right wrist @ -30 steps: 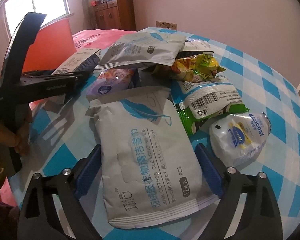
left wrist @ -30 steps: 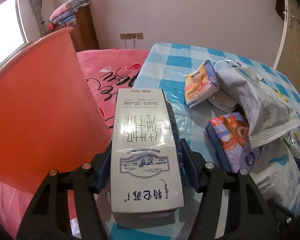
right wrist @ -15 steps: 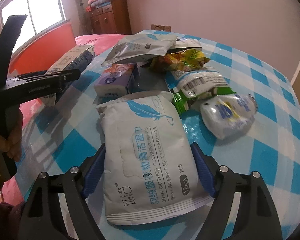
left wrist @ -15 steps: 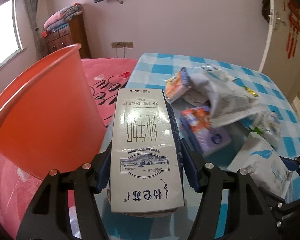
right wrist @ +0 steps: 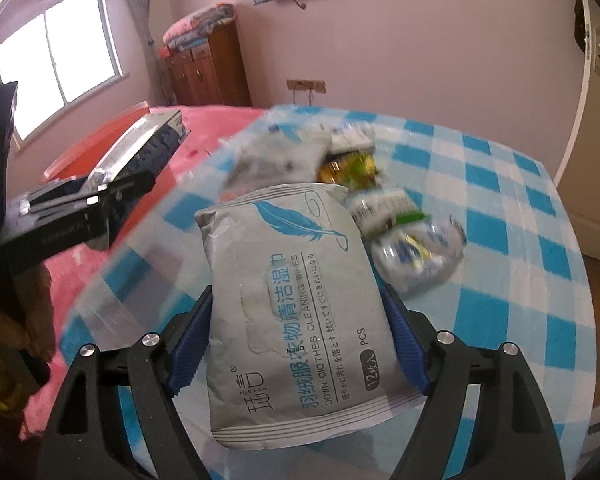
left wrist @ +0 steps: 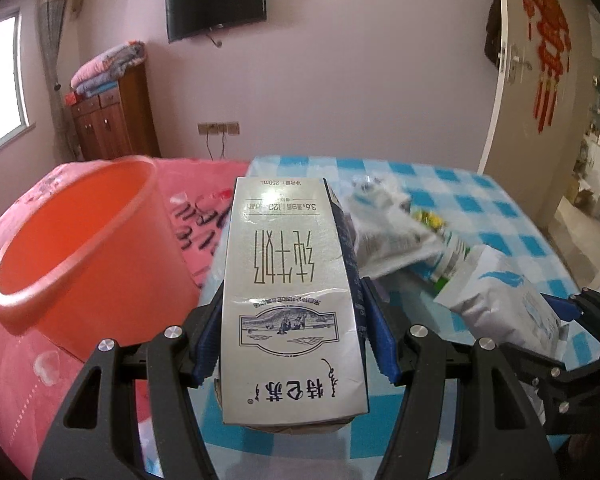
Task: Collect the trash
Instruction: 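Carry the milk carton to the orange bucket and release it while the right gripper grasps the wipes packet, then return the left gripper from the bucket to the table items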
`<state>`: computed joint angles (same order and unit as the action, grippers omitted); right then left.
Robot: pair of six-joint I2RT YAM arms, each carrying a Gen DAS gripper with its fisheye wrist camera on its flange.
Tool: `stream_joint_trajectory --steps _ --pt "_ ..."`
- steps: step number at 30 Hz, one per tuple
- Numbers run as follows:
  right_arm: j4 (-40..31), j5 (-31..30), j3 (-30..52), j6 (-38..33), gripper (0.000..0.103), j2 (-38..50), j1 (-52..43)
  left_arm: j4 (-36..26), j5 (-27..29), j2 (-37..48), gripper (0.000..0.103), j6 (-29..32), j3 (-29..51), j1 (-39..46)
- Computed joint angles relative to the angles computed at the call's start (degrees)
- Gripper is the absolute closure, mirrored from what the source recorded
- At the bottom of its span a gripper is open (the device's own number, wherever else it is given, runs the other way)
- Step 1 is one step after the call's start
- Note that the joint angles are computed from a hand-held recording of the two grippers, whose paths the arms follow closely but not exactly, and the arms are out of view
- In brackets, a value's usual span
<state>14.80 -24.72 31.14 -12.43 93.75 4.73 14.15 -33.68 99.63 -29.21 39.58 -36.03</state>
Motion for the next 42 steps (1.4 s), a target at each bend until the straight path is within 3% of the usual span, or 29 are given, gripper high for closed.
stream_joint_trajectory --steps 7,14,20,25,27,28,29,36,42 --pt "-9.3 -0.4 9.0 2.8 0.024 -5.4 8.0 -2.5 -3.3 -13.2 0.040 1.5 -5.5 4.5" --pt "-15.8 0.3 26.4 5.5 0.024 1.5 20.5 -5.8 -4.6 -25.2 0.040 4.4 -10.4 15.9" --pt "-20.0 2.6 42.5 6.6 0.024 11.8 28.7 -4.4 -0.3 -25.2 0.040 5.8 -11.7 26.0" --pt "-23.7 4.5 55.6 7.8 0.023 21.8 32.8 -2.6 3.8 -20.2 0.038 5.2 -10.6 31.6" --pt "-23.7 1.8 58.7 9.8 0.017 24.6 32.8 -2.3 4.3 -19.4 0.031 4.4 -10.7 32.3" --pt "-23.5 1.0 58.6 11.0 0.013 24.6 32.7 -2.3 4.4 -19.5 0.019 3.9 -10.9 32.6" --pt "-22.2 0.0 58.1 12.5 0.013 24.6 32.2 -1.3 4.3 -19.9 0.016 3.7 -11.6 32.7" --pt "-10.8 -1.0 47.3 19.7 0.008 20.2 28.5 3.2 -1.2 -22.7 0.010 4.8 -15.3 29.7" --pt "0.2 3.8 34.8 20.7 0.007 16.4 26.4 5.1 -3.9 -25.1 0.010 4.1 -18.0 24.2"
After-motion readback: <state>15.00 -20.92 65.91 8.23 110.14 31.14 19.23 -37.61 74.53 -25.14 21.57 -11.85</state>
